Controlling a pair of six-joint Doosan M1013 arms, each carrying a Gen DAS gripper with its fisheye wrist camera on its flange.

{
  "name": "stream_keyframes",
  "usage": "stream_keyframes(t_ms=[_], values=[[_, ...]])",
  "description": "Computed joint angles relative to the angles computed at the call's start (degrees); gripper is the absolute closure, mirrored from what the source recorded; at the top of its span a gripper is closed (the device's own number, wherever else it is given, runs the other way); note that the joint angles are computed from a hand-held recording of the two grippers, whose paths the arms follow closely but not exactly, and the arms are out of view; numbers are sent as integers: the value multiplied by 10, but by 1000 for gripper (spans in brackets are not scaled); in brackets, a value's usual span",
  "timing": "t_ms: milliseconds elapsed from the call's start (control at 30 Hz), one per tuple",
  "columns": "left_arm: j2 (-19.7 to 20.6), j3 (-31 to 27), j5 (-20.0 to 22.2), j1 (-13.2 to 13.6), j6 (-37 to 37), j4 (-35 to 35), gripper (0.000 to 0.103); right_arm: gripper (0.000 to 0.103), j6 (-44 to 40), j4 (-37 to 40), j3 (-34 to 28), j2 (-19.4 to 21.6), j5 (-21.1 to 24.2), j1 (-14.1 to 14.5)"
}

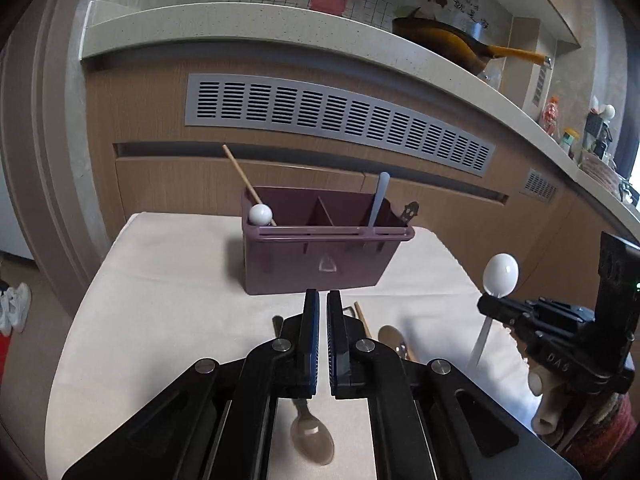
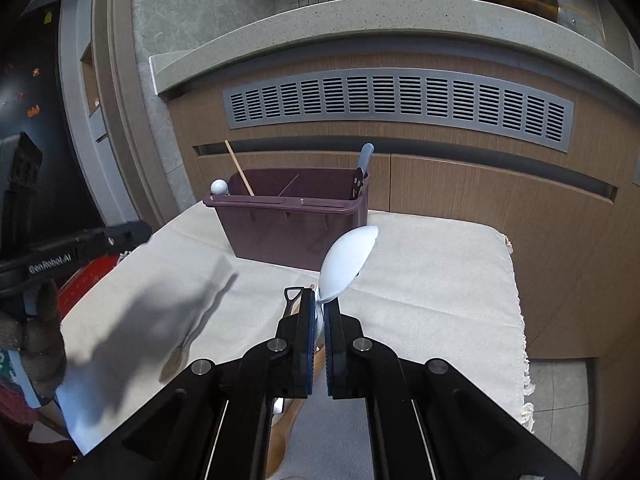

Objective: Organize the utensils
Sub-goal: 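Carry the white spoon with the right tool while the left tool carries the dark spoon, then lower both spoons into the purple caddy while both tools open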

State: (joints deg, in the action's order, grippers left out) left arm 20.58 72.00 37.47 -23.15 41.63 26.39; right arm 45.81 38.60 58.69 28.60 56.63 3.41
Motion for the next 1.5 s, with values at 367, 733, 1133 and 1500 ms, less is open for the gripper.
stream_keyframes(t_ms=[367, 733, 1133, 1500], values=[[66, -57, 141, 25, 130, -191, 92, 99, 13, -37, 0, 6, 4, 2], [134, -151, 243, 7, 125, -116, 76, 99, 17, -39, 11, 11, 3, -2], [156, -191, 307, 19, 103, -129, 66, 99, 10, -26, 25, 3, -24, -7], [68, -48, 100, 3, 8, -78, 91, 99, -10, 7, 37, -9, -45, -12]])
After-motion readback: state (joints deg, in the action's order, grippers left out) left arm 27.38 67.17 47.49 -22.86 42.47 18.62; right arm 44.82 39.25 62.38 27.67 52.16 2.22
